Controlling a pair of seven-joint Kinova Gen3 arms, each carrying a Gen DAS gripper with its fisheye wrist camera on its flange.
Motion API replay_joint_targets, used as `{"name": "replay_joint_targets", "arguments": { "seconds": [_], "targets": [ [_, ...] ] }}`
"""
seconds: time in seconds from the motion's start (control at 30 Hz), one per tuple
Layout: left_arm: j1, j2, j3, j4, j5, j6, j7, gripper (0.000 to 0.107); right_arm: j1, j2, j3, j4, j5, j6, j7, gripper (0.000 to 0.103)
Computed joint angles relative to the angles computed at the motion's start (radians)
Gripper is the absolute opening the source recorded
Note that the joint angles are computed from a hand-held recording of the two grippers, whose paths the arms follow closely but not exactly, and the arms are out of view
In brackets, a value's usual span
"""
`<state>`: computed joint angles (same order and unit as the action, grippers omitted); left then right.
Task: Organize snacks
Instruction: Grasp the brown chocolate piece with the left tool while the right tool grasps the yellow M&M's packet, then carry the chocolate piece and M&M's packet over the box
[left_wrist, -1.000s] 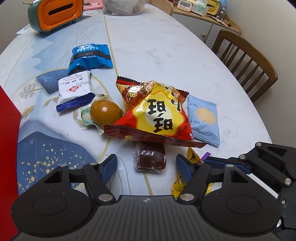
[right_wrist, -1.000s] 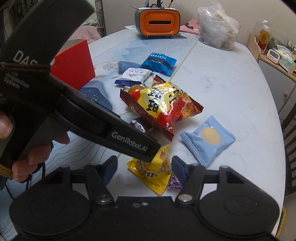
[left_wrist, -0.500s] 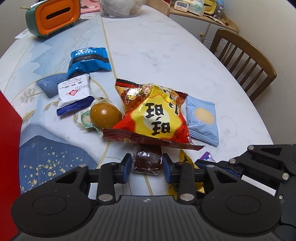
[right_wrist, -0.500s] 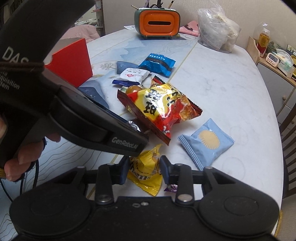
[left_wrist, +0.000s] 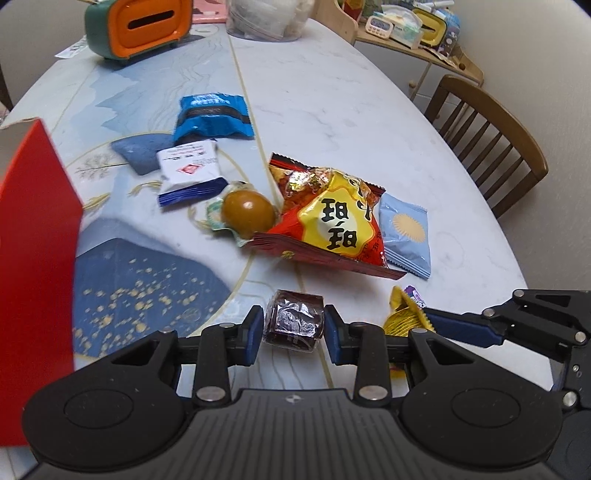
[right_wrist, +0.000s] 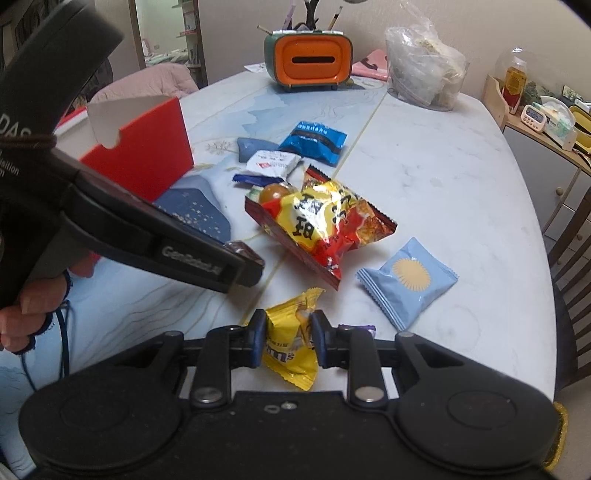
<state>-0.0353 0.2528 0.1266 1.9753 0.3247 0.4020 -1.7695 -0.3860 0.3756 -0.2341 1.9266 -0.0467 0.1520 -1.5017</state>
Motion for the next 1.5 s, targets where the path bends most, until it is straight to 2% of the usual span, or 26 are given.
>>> {"name": "replay_joint_targets", "arguments": {
  "seconds": [0.07, 0.27, 0.6, 1.03, 1.5],
  "targets": [
    [-0.026, -0.027, 0.011, 0.016, 0.028, 0.007, -0.028, 0.034, 0.010, -0.021, -0.013, 0.011, -0.010, -0.005, -0.002, 0.024],
    [-0.043, -0.117, -0.021, 0.049, 0.073, 0.040, -0.074, 0.034, 0.015, -0.080, -0.034, 0.022, -0.040, 0.001, -0.013, 0.024],
    [-0.060, -0.247, -0.124, 0.081, 0.127, 0.117, -0.171, 0.034, 0.026, -0.150, -0.093, 0.007, -0.103, -0.001, -0.003, 0.024],
    [-0.130, -0.351, -0.268, 0.093, 0.185, 0.195, -0.326, 0.034, -0.181, -0.119, 0.011, -0.120, -0.016, 0.028, -0.101, 0.024],
    [-0.285, -0.330, -0.378, 0.056, 0.242, 0.276, -0.508, 0.034, -0.369, 0.018, 0.093, -0.330, 0.090, 0.103, -0.251, 0.024]
  ]
}}
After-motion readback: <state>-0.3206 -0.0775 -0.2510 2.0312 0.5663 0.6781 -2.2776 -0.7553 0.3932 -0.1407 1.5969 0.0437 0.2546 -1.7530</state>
